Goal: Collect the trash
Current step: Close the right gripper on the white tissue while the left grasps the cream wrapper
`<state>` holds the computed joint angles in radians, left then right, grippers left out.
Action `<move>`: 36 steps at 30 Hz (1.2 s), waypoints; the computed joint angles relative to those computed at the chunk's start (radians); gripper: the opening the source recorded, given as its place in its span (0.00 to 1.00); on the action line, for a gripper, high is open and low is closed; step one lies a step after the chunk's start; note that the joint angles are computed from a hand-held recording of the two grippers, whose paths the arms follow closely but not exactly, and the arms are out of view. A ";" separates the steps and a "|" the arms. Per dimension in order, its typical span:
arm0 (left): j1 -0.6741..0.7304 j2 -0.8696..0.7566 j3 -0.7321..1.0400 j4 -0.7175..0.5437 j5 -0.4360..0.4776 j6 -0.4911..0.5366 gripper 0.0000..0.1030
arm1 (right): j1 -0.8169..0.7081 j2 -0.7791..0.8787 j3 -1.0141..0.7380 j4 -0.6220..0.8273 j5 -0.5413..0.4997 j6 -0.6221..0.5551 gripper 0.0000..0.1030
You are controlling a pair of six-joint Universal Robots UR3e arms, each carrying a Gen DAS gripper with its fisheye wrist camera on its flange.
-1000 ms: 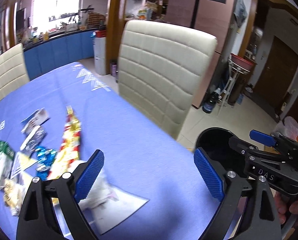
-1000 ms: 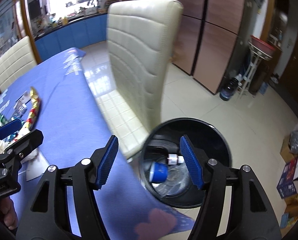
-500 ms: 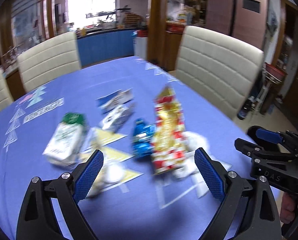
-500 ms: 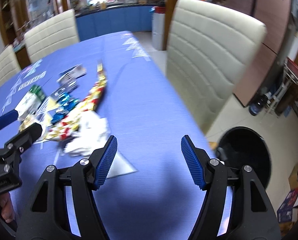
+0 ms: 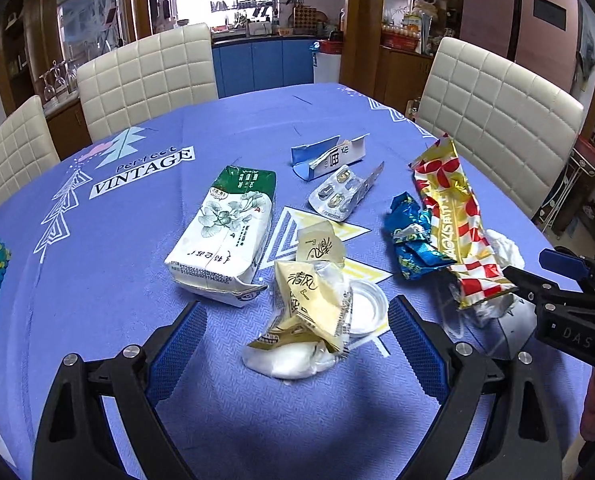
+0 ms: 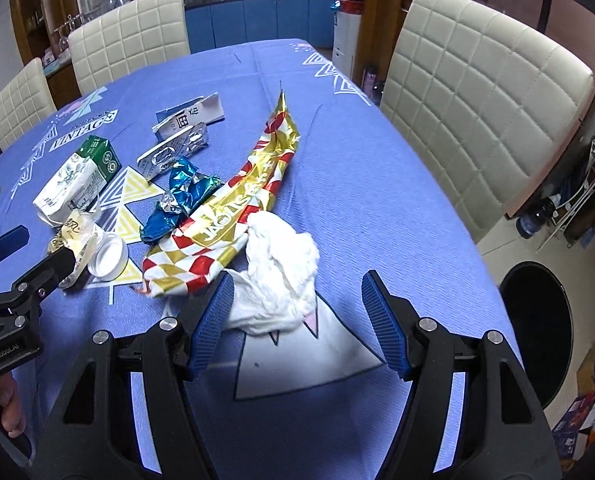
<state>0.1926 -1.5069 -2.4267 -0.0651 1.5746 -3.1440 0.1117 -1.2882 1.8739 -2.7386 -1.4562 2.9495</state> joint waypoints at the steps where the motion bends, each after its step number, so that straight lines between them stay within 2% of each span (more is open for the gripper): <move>1: 0.011 -0.014 0.002 0.009 -0.009 0.006 0.87 | 0.002 0.014 -0.007 -0.005 -0.004 0.004 0.66; 5: 0.037 -0.063 -0.008 0.075 -0.035 0.026 0.87 | 0.006 0.060 -0.028 -0.021 -0.005 0.024 0.66; 6: 0.044 -0.075 -0.014 0.094 -0.042 0.032 0.83 | 0.009 0.072 -0.033 -0.025 -0.005 0.029 0.66; 8: 0.061 -0.083 -0.022 0.105 -0.058 0.041 0.71 | 0.015 0.087 -0.037 -0.031 -0.006 0.031 0.66; 9: 0.070 -0.091 -0.024 0.106 -0.066 0.046 0.61 | 0.020 0.093 -0.036 -0.040 -0.008 0.033 0.64; 10: 0.074 -0.100 -0.024 0.107 -0.067 0.050 0.51 | 0.023 0.097 -0.035 -0.044 -0.010 0.034 0.59; 12: 0.082 -0.106 -0.024 0.102 -0.075 0.057 0.40 | 0.026 0.097 -0.033 -0.045 -0.004 0.033 0.50; 16: 0.088 -0.074 -0.043 0.098 -0.080 0.052 0.29 | 0.034 0.084 -0.024 -0.056 -0.017 0.025 0.33; 18: 0.086 -0.052 -0.052 0.093 -0.076 0.043 0.26 | 0.029 0.070 -0.018 -0.053 -0.013 0.021 0.27; 21: 0.076 -0.003 -0.064 0.071 -0.062 0.031 0.23 | 0.018 0.040 0.000 -0.050 -0.006 0.012 0.22; 29: -0.018 0.069 -0.031 0.018 -0.008 -0.009 0.23 | -0.029 -0.053 0.046 -0.014 0.014 -0.020 0.22; 36: -0.140 0.028 0.055 -0.003 0.056 -0.057 0.23 | -0.094 -0.118 0.076 0.004 0.047 -0.065 0.22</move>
